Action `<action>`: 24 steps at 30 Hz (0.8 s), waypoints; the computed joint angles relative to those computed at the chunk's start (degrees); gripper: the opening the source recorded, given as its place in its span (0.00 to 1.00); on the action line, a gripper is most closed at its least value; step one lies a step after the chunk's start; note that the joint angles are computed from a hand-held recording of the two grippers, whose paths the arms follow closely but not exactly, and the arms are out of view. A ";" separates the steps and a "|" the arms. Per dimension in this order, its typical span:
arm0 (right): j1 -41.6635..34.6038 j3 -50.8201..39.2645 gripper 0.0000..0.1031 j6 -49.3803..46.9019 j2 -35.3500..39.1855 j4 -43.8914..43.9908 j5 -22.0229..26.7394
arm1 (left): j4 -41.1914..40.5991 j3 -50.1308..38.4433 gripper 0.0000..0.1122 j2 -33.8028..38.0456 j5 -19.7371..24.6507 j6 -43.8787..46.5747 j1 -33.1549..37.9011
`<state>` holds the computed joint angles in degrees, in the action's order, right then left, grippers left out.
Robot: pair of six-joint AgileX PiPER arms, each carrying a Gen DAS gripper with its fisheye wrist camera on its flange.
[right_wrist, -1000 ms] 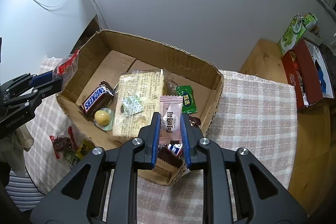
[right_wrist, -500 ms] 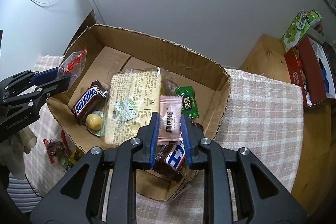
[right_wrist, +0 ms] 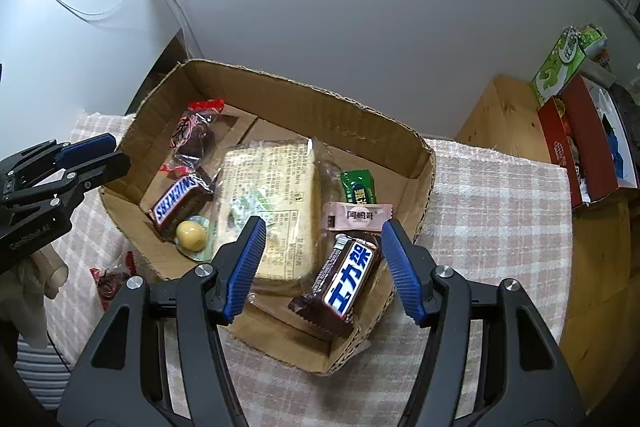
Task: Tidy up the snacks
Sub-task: 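Carry both candies into the box and open both grippers, then withdraw both open grippers from the box toward the remaining candies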
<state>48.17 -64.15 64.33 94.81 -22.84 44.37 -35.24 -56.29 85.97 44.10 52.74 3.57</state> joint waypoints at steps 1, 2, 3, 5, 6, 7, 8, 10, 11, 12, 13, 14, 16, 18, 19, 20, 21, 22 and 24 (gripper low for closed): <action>0.26 -0.13 0.61 0.25 -0.21 -0.20 0.27 | -0.01 0.27 0.31 -0.92 0.21 -0.08 0.30; 0.86 -0.26 0.61 0.93 -0.56 -0.68 0.78 | -0.11 0.36 0.31 -1.41 0.33 -0.16 0.40; 1.17 -0.44 0.61 1.16 -0.79 -0.87 1.17 | -0.52 0.65 0.31 -2.19 0.52 0.15 0.83; 2.30 -0.70 0.61 2.24 -1.64 -1.74 2.26 | -0.99 1.20 0.31 -4.28 1.32 0.26 1.52; 3.25 -0.82 0.61 3.18 -2.33 -2.36 2.91 | -1.53 1.49 0.31 -5.26 1.68 0.44 1.64; 3.92 -0.79 0.61 3.96 -2.86 -2.86 3.32 | -2.08 1.66 0.31 -6.39 2.61 0.79 2.33; 4.51 -0.73 0.61 4.67 -3.32 -3.25 3.61 | -2.41 1.72 0.31 -7.24 3.35 0.77 2.76; 6.01 -0.46 0.61 6.50 -4.57 -4.17 4.43 | -3.14 1.96 0.31 -9.46 5.04 0.91 3.82; 6.88 -0.36 0.61 7.58 -5.22 -4.66 4.85 | -3.18 2.20 0.31 -10.30 5.23 0.87 3.95; 7.39 0.07 0.61 8.21 -5.87 -4.91 4.84 | -3.47 2.48 0.31 -11.39 5.79 1.21 4.38; 7.89 0.13 0.61 8.63 -6.30 -5.09 5.02 | -3.97 2.55 0.31 -12.29 6.72 1.85 4.94; 8.47 0.09 0.61 9.13 -6.65 -5.31 5.35 | -4.30 2.72 0.31 -13.08 7.41 2.27 5.45; 10.00 -0.02 0.62 10.49 -7.33 -5.89 6.22 | -5.23 2.94 0.31 -14.45 9.38 3.22 6.89; 11.18 0.07 0.62 11.66 -7.99 -6.17 6.61 | -5.90 3.49 0.31 -15.65 10.71 4.04 8.24; 11.93 0.14 0.62 12.33 -8.37 -6.32 6.84 | -6.23 3.73 0.31 -16.12 11.45 4.60 9.04; 12.49 0.27 0.62 12.88 -8.58 -6.46 6.89 | -6.47 3.96 0.31 -16.55 12.19 5.17 9.92; 13.30 0.31 0.62 13.62 -8.73 -6.71 7.10 | -6.65 4.34 0.31 -16.93 13.04 6.04 11.15; 14.21 0.35 0.65 14.46 -8.86 -6.99 7.38 | -6.71 4.68 0.31 -17.25 13.58 6.66 12.18; 15.98 0.43 0.71 16.15 -8.90 -7.62 7.67 | -6.98 5.53 0.31 -17.81 15.14 8.17 15.06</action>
<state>64.15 -63.71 80.49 85.91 -30.46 52.04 -42.23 -50.76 68.17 59.24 60.91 18.63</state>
